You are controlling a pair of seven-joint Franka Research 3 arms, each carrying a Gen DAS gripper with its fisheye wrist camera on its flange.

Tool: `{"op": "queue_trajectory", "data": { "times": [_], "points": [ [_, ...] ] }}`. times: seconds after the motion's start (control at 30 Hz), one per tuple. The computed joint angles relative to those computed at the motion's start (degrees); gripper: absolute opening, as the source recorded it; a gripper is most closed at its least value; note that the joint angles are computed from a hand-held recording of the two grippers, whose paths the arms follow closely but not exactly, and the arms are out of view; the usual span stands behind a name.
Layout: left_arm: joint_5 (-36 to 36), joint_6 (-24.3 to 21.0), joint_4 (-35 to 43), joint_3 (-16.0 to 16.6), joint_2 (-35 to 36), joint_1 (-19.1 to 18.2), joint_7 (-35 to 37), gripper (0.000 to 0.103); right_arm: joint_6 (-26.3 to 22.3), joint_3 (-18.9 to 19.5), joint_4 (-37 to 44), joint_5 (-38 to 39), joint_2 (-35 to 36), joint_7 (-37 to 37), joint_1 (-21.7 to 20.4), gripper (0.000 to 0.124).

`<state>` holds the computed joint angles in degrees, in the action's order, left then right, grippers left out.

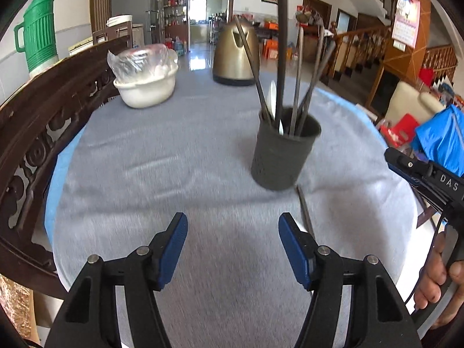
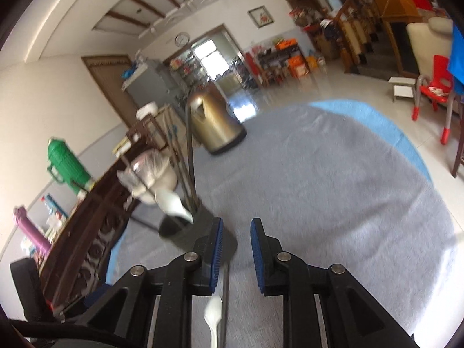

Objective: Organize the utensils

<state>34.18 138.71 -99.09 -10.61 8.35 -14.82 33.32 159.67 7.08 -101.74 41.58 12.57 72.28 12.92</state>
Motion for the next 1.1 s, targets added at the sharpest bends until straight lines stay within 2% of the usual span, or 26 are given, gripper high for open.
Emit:
{"op": "queue_trajectory", "data": {
  "times": [0.23,0.33,0.4,0.53,0.67,0.77,0.83,0.93,1.07,1.1],
  "points": [
    [2.3,-3.2,0.6,-0.2,1.0,-1.3,-0.5,0.066,-1.9,1.2,-3.3,4.1,-0.5,-5.5,-0.1,0.021],
    [2.6,-3.9,1.2,-0.2,1.7,-1.5,-0.6,0.066,-0.6,2.0,-4.3,7.7,-0.4,-10.2,-0.1,0.021],
    [2.3,-4.4,1.7,-0.1,2.2,-1.6,-0.4,0.066,-0.3,2.7,-4.2,11.2,-0.1,-14.2,-0.5,0.021],
    [2.4,-5.6,2.7,0.1,3.0,-2.0,-0.6,0.067,0.5,4.4,-3.9,24.0,0.5,-27.7,-2.2,0.021],
    [3.8,-6.9,3.9,0.4,3.9,-2.6,-1.2,0.067,-1.2,4.0,-2.8,31.4,1.9,-34.2,-2.5,0.021],
    [4.8,-7.8,4.9,0.6,4.7,-3.0,-1.5,0.067,-3.1,3.0,-2.3,32.2,2.8,-34.5,-2.5,0.023],
    [5.3,-8.5,5.7,0.8,5.4,-3.3,-1.7,0.067,-3.5,3.1,-2.0,34.7,2.9,-37.2,-2.7,0.023],
    [5.9,-9.3,6.4,1.0,6.1,-3.6,-2.0,0.067,-4.6,1.7,-1.2,30.4,4.0,-31.0,-2.0,0.023],
    [5.7,-9.7,6.1,1.0,6.1,-3.8,-2.2,0.067,-5.4,2.5,-1.4,34.6,3.8,-33.6,-3.5,0.023],
    [5.7,-9.7,5.9,1.0,6.1,-3.7,-2.2,0.067,-5.4,2.2,-1.3,33.8,3.9,-32.7,-3.2,0.023]
  ]
}}
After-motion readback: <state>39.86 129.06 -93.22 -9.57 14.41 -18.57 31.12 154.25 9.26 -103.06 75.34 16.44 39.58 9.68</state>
